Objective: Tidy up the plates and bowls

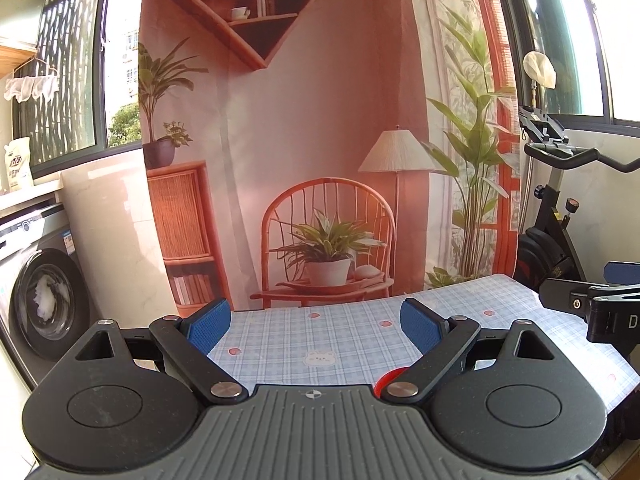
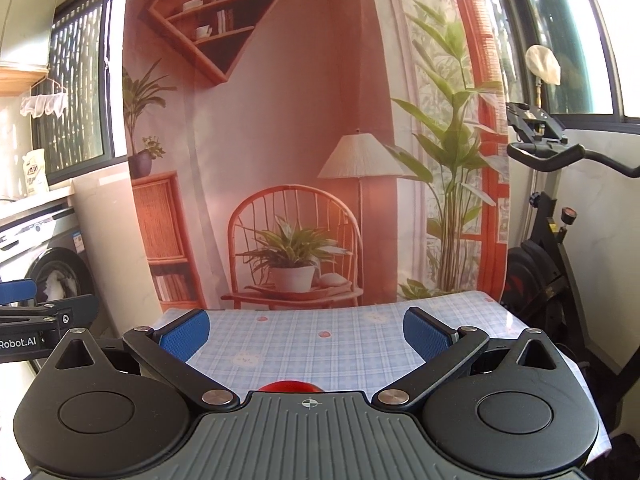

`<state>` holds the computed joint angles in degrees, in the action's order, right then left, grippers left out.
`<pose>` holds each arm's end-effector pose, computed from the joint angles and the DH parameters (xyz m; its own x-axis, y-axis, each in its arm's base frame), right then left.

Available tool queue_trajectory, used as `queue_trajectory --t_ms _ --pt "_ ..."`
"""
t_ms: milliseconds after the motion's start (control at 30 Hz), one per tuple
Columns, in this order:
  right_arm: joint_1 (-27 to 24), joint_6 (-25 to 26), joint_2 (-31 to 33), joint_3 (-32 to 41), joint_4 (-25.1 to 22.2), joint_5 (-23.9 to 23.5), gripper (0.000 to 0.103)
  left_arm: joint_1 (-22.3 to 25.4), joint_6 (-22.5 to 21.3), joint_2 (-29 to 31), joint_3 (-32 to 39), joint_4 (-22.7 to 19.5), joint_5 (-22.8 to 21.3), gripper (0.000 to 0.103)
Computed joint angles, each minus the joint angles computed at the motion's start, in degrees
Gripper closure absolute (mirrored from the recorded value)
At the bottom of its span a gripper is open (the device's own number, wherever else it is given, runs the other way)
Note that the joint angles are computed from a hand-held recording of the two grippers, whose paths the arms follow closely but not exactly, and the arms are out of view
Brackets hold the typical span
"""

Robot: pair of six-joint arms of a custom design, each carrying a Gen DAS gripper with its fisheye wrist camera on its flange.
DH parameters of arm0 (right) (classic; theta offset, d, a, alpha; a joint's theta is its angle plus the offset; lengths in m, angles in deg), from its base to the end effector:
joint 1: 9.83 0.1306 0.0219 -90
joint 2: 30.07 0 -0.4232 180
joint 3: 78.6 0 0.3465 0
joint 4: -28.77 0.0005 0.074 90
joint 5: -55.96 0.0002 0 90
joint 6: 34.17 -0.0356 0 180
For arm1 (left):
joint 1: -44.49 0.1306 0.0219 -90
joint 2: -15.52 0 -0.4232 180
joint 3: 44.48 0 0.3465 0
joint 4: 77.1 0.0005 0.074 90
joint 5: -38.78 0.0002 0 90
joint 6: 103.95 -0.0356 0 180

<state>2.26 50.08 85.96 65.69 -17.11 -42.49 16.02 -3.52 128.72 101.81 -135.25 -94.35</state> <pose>0.6022 0.1338 0.6417 -0.3290 0.0309 -0.9438 -0.3127 0.9395 0.1397 0.5119 -0.2505 0.6662 -0.3306 0.0290 -0.9433 -0.2607 0.9578 0.1208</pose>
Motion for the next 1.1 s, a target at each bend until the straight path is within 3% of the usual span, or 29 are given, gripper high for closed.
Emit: queue_trajectory --t_ms 1100 --pt "-0.4 -0.4 -0.1 0.1 -0.2 0.3 0.000 0.7 -0.4 -0.7 -0.7 0.3 0.7 0.010"
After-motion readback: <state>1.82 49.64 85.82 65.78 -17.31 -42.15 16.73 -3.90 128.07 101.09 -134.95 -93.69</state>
